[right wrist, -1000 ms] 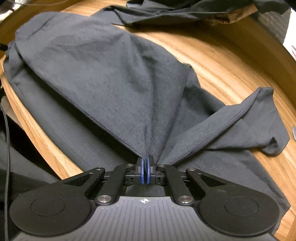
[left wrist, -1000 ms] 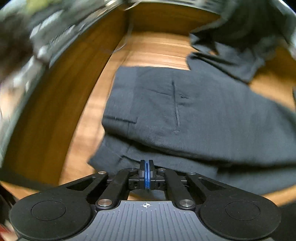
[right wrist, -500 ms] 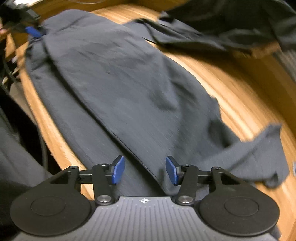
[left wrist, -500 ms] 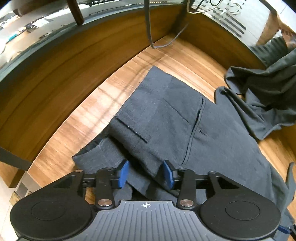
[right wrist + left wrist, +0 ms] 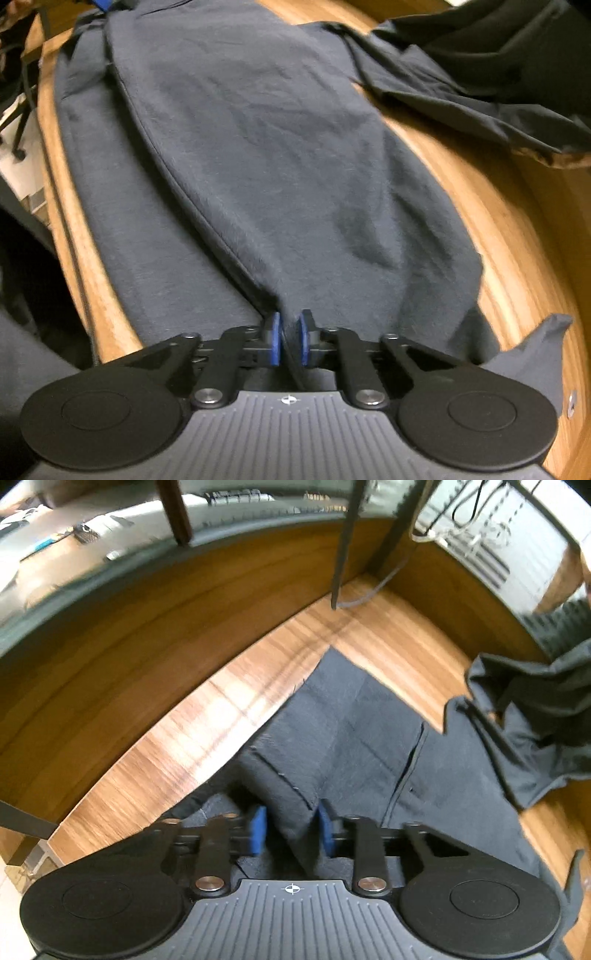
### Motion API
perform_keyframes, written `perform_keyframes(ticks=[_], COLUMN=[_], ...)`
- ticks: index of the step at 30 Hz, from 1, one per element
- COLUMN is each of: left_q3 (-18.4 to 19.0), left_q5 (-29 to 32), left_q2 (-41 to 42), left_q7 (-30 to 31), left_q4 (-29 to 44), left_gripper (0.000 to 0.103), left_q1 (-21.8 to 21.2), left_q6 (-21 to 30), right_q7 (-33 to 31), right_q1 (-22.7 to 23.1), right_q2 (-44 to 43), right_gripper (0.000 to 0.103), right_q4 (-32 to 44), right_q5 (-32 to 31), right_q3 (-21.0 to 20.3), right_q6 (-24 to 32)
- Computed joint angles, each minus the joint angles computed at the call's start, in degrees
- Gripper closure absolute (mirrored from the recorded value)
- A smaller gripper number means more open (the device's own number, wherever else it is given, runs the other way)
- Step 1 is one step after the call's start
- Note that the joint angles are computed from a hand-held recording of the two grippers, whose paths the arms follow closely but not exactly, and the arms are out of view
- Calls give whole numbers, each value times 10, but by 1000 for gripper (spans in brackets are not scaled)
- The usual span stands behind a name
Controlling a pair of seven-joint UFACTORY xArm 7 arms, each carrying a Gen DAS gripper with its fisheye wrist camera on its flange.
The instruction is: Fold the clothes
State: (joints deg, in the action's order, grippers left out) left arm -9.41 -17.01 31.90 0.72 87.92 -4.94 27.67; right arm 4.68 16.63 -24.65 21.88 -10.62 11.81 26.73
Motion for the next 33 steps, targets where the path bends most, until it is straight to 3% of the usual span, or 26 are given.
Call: perform_keyframes(ticks=[4, 15, 25, 33], left_q3=[-8, -8, 31, 43], left_q5=[-7, -11, 32, 78], left_q2=[-22, -73, -149, -115], left_q7=[21, 31, 16, -21], left_q4=[-14, -2, -110, -165], left_gripper=[85, 89, 89, 86], left_q1=[4, -8, -20, -27], left_q6=[-13, -20, 9, -35], right_q7=[7, 42, -8, -8], right_q1=[1, -26, 30, 57], right_q2=[-34, -165, -239, -175], right_gripper=[100, 101, 101, 100], right_q4=[-6, 19, 9, -59], right_q5=[15, 26, 126, 145], right_q3=[-10, -11, -50, -27], right_q6=[3, 80, 177, 109])
